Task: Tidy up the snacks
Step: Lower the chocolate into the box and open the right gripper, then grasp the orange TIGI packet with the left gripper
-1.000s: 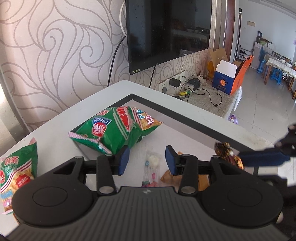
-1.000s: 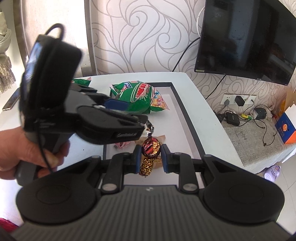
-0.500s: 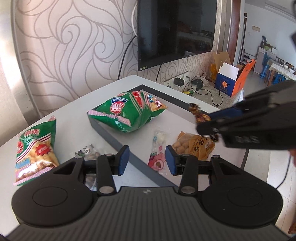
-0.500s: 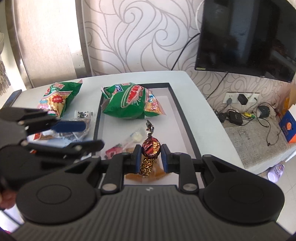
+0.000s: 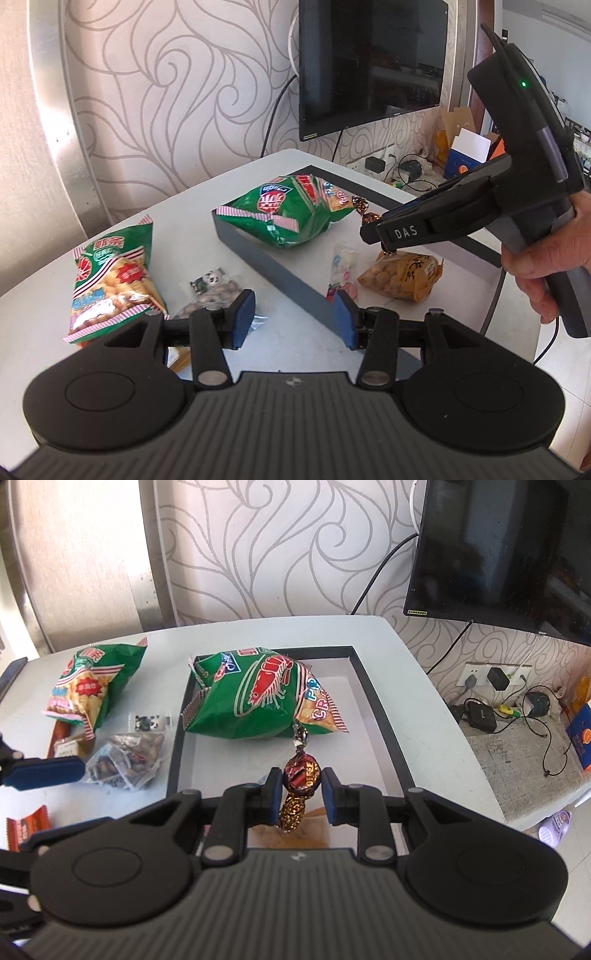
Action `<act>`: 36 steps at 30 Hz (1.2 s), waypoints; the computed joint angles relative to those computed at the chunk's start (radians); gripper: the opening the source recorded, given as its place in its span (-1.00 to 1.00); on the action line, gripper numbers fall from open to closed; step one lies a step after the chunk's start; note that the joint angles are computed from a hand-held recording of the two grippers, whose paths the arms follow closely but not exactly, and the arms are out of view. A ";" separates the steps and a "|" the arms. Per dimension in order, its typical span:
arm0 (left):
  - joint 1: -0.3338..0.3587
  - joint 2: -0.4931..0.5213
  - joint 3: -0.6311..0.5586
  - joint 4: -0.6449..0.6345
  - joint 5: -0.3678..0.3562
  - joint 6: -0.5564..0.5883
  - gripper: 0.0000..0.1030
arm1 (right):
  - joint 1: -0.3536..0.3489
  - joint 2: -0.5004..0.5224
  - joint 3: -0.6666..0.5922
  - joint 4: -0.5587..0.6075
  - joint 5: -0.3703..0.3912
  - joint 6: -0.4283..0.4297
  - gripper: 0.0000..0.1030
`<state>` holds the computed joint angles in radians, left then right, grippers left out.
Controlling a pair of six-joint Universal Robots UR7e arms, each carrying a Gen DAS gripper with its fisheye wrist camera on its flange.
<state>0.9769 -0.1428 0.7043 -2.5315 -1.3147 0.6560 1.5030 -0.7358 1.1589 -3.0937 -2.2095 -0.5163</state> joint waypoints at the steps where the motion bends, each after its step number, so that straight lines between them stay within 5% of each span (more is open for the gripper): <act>1: 0.001 -0.001 0.000 0.001 0.002 -0.002 0.03 | 0.002 0.002 0.000 -0.005 -0.006 -0.004 -0.47; 6: 0.006 -0.008 0.007 0.006 0.003 0.003 0.04 | 0.006 0.000 0.016 -0.048 -0.010 -0.014 -0.13; 20: 0.017 -0.065 0.088 -0.030 -0.013 0.043 0.06 | 0.079 -0.056 0.186 -0.168 0.031 0.023 -0.13; 36: 0.096 -0.215 0.319 -0.103 0.019 0.134 0.11 | 0.141 -0.048 0.279 -0.179 0.024 0.074 -0.13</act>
